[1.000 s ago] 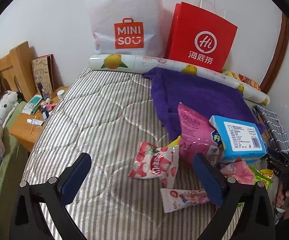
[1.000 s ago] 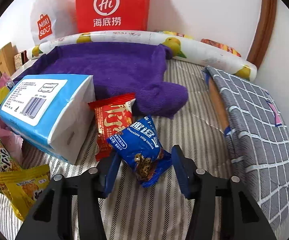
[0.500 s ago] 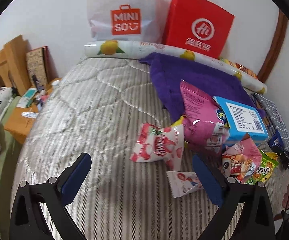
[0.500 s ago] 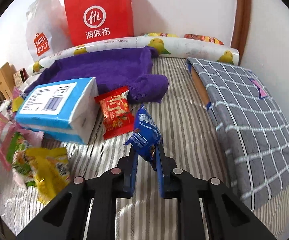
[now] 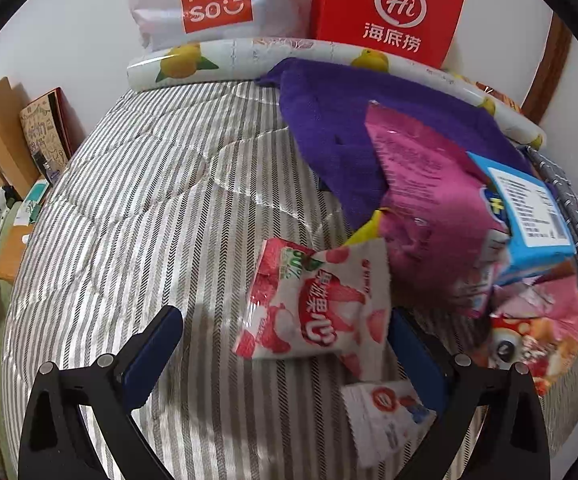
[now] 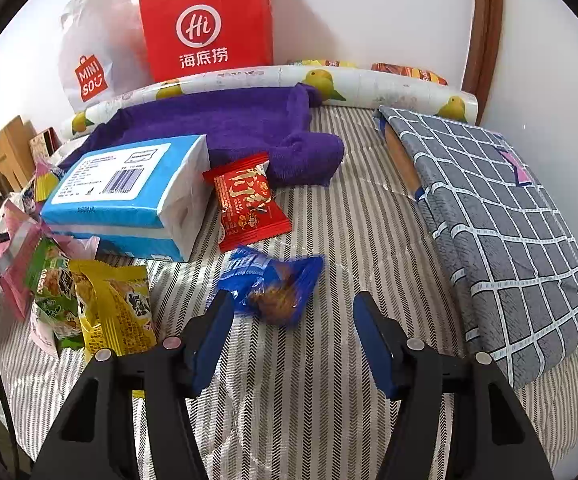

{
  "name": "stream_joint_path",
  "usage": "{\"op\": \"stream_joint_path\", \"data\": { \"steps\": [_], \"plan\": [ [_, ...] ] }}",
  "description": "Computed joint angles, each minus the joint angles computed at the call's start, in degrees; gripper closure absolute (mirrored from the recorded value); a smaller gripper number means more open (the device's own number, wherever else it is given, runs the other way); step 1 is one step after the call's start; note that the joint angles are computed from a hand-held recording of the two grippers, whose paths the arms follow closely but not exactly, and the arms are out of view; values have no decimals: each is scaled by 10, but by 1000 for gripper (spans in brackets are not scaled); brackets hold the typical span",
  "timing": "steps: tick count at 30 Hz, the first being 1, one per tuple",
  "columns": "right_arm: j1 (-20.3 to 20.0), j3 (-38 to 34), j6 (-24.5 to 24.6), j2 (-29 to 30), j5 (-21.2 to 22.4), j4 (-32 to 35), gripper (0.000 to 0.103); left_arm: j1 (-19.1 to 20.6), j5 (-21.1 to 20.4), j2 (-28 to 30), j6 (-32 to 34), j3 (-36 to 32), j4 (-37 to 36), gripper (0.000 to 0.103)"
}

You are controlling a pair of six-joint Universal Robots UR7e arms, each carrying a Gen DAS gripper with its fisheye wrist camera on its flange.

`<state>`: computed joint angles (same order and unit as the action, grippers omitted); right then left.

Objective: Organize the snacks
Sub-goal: 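Grasp the strawberry candy packet with the left tool while the right tool grasps the blue cookie packet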

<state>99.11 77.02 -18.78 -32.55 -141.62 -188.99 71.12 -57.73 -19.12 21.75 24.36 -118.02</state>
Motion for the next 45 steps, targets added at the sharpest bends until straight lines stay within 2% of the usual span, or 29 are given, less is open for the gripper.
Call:
{"op": "stream_joint_path", "data": {
  "steps": [2, 5, 7, 10, 14, 18, 20, 21, 24, 29, 33, 38, 45],
  "plan": [
    [-2, -8, 4, 3, -1, 6, 38, 1, 2, 14, 4, -25, 19, 8],
    [-3, -22, 4, 11, -9, 17, 38, 1, 5, 3, 26, 8, -25, 17],
    [-4, -23, 11, 11, -6, 25, 35, 4, -6, -4, 32, 22, -42, 34],
    [-5, -24, 10, 12, 3, 31, 31, 9, -27, 0, 29, 3, -33, 44],
    [-7, -40, 17, 20, 5, 49, 27, 16, -47, 10, 16, -29, -6, 46],
    [-13, -55, 54, 23, 24, 81, 27, 17, -51, 5, 8, -24, -3, 46],
    [-14, -65, 72, 26, 20, 97, 27, 17, -50, -1, 6, -13, -10, 46],
    [-14, -68, 76, 29, 15, 97, 28, 17, -49, -5, 5, -8, -13, 46],
    [-12, -72, 70, 33, 2, 91, 45, 18, -50, -15, 1, 7, -19, 46],
    [-10, -51, 85, 17, 7, 100, 51, 15, -51, -39, -1, 42, -42, 46],
    [-7, -25, 95, -1, 16, 80, 52, 12, -59, -59, -4, 69, -57, 46],
    [4, -8, 100, -17, 7, 70, 52, 5, -69, -79, -9, 91, -64, 47],
    [32, -39, 72, -21, -4, 65, 52, -13, -95, -66, -15, 37, -29, 47]
  ]
}}
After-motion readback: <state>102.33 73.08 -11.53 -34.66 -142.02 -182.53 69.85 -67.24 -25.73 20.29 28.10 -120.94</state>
